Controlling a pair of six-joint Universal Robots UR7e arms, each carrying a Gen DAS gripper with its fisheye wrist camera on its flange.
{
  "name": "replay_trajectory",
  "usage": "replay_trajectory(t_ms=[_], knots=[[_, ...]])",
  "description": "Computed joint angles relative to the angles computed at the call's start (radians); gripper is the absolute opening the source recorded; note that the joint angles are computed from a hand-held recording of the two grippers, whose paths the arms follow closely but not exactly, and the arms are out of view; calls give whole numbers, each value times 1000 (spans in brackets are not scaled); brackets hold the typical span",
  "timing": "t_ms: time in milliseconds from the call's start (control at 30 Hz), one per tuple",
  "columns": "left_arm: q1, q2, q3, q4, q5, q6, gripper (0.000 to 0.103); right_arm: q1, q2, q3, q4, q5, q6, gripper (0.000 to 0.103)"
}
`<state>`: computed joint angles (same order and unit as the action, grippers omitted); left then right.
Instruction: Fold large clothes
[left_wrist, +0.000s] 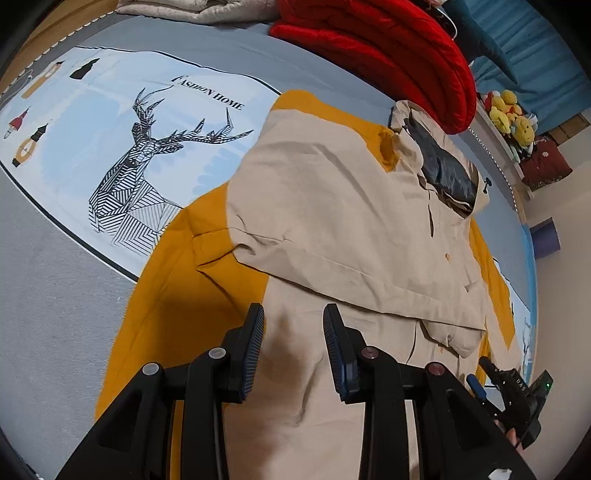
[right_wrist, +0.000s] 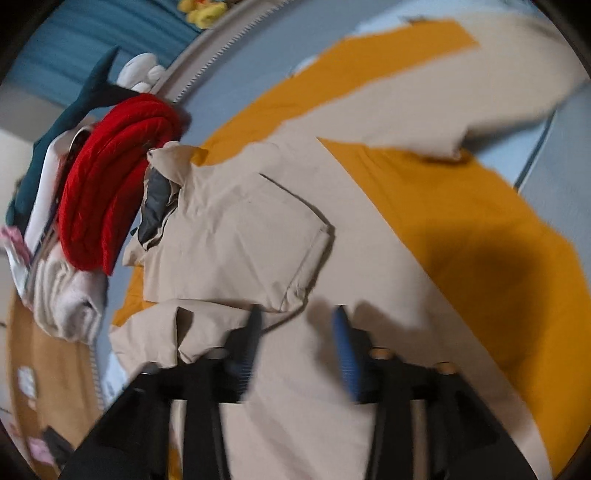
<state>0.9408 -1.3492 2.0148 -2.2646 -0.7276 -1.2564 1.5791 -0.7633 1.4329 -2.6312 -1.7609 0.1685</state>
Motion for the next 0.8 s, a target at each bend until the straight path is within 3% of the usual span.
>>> replay_trajectory(t_ms=[133,300,433,467,533,667,733,800], knots=[[4,7,-2,-1,-5,-1,30,-32,17,-28,34,107,47,49],[10,6,1,-8,-10,-3,30,-49,91,-144,137,123,77,48],[13,7,-1,-14,-12,11,30,-33,127,-192,146,112,15,17],[13,10,-3,-16,-11,13,30,-28,126,-190,129,112,-4,10],[14,13,-5,-18,-12,17,30,-12,102,-157,34,123,-45,7],[17,22,-11,-21,-15,21,30,19,29,-41,-324,189,-179,6],[20,30,-15,-19,-18,27,30,29,29,-35,-390,143,-194,6],[24,39,-20,-17,-22,30,30,32,47,-58,-370,30,-174,9]])
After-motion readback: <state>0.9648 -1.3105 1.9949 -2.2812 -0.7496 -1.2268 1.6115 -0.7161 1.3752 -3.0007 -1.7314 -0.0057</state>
